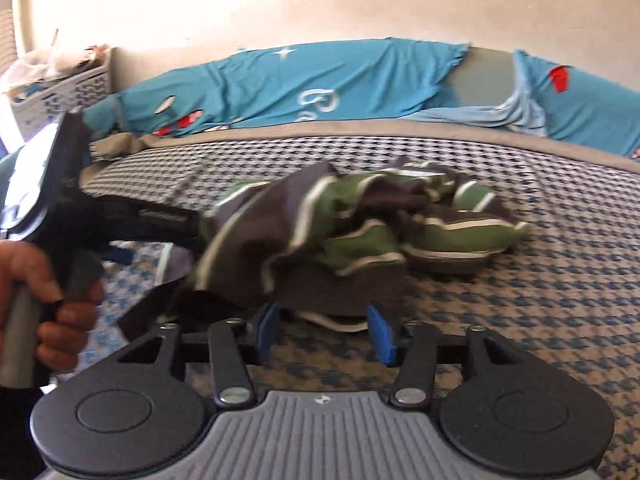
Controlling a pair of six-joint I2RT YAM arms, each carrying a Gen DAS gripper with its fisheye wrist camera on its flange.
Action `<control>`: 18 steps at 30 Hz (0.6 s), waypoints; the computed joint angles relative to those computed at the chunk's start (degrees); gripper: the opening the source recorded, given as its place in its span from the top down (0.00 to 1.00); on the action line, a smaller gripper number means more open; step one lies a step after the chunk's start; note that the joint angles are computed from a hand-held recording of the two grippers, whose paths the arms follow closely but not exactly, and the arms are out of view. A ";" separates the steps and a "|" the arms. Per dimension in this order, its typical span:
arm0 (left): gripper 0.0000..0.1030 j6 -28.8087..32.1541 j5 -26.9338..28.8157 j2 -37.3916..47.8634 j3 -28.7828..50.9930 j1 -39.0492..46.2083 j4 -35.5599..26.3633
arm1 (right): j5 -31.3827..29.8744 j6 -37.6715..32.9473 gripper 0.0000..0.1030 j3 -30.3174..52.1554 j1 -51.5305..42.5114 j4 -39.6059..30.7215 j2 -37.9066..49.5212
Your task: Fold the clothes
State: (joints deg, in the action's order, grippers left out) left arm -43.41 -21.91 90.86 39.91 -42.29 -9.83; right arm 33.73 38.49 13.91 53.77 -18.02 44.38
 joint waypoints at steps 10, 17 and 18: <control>0.00 1.28 -1.49 1.01 0.19 -0.84 -0.28 | -13.08 -3.39 0.35 -5.88 -17.66 18.21 6.59; 0.01 1.72 -6.34 3.30 2.38 -1.66 -4.78 | -11.31 -2.58 0.90 -3.80 -15.52 20.06 11.92; 0.01 1.76 -6.90 3.30 2.43 -1.86 -5.09 | -10.50 -2.25 0.90 -3.62 -14.65 18.88 11.16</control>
State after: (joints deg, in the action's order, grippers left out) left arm -41.65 -28.81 94.16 42.34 -44.16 -14.92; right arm 23.23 36.25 10.29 39.12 0.86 55.54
